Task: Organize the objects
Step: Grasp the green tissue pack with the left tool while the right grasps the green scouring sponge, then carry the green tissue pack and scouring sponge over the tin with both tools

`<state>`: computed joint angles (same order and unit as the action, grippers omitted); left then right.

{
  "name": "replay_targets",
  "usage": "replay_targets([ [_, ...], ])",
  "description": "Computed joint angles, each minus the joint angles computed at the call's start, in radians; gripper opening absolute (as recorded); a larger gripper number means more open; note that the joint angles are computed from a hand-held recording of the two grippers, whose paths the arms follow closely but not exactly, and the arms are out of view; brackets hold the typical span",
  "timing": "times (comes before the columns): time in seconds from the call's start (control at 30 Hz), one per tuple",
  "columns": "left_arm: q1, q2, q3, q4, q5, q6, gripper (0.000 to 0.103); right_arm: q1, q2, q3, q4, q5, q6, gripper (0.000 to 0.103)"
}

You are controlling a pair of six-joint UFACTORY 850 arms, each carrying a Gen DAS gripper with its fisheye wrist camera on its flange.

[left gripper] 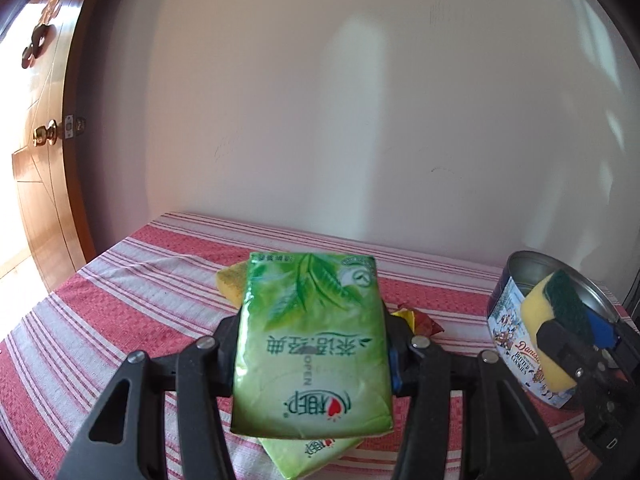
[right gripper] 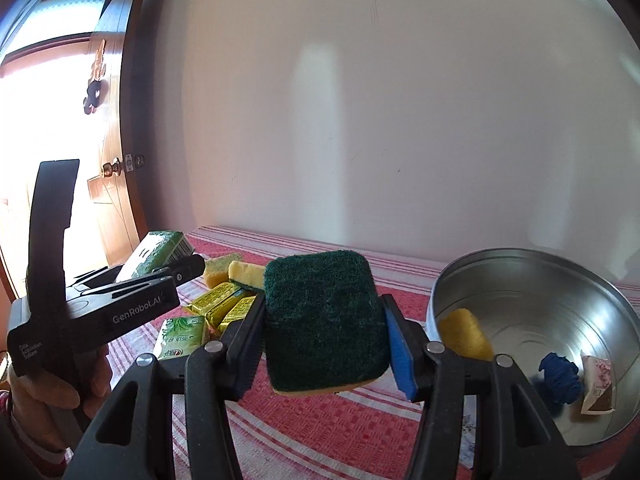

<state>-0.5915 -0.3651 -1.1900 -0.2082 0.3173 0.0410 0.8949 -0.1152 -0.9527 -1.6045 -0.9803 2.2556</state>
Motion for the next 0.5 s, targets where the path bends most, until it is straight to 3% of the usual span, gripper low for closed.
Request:
replay_targets([
  [0.13, -0.029, -0.005, 0.001, -0.195, 0.043, 0.234, 0.051, 0.01, 0.005, 0.005, 0.013, -0.053, -0.03, 0.057],
  [0.5, -0.078, -0.005, 0.0, -0.481, 0.108, 0.472, 0.051, 0.015, 0.012, 0.019, 0.009, -0.105, -0.028, 0.057],
])
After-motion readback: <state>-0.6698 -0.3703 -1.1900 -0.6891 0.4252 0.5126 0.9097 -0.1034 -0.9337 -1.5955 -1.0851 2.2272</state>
